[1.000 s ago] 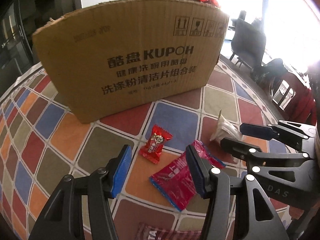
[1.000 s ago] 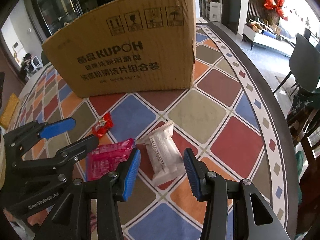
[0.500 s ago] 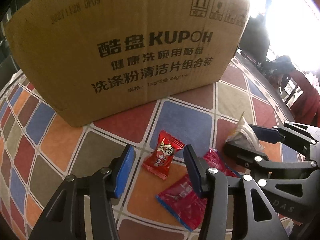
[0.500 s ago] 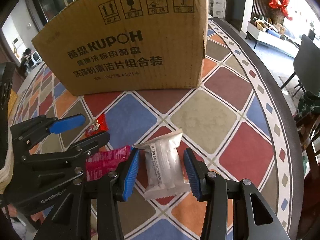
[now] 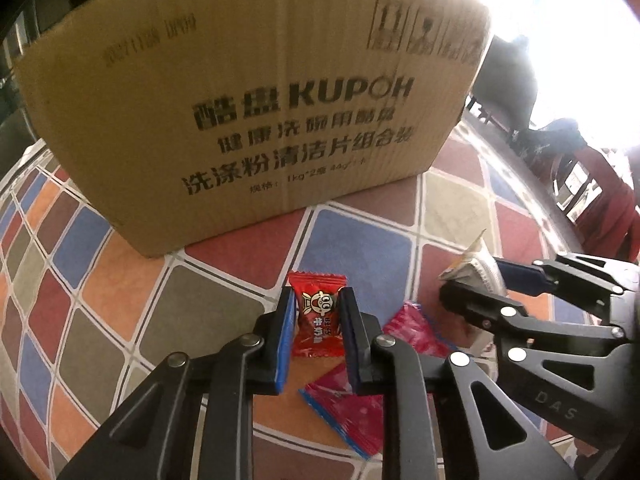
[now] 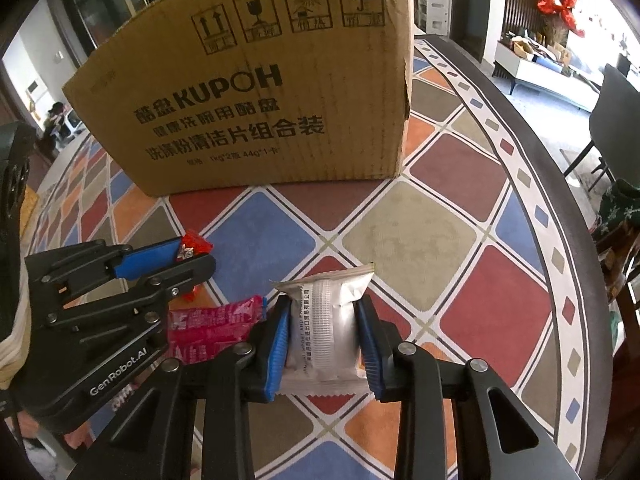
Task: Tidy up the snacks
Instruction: 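Lift both held snacks and carry them over the cardboard box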
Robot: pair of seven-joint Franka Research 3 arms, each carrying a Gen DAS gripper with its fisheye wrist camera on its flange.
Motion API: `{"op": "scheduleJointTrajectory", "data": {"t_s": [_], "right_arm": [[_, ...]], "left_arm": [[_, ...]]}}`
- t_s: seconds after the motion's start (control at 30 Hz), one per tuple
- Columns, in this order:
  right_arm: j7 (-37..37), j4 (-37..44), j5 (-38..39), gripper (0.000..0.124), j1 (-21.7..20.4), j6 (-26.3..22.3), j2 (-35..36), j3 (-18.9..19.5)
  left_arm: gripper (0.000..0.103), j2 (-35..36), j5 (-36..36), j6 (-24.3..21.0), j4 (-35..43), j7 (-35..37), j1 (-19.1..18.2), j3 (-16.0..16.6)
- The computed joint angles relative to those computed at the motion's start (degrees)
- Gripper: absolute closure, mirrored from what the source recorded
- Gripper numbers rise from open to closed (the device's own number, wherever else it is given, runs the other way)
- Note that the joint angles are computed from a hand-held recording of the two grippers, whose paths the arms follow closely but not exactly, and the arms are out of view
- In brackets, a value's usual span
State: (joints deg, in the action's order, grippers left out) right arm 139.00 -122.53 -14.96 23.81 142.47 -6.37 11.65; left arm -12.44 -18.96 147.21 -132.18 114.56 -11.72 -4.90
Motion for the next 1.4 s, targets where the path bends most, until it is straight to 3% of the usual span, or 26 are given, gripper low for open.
{"op": "scheduleJointTrajectory", "data": {"t_s": [0.83, 1.4], "right_arm": [[5.0, 0.1, -6.71, 0.09, -2.77, 2.57, -8.26, 4.57], [7.09, 6.2, -14.14, 0.09, -5.4, 4.43, -8.67, 6.74]], "left_arm": [[0.08, -15.38, -0.99, 2.86, -4.58, -1.9, -4.86, 4.97], [0.08, -16.95, 0.63, 6.6, -0.33, -3.6, -6.92, 7.68]]}}
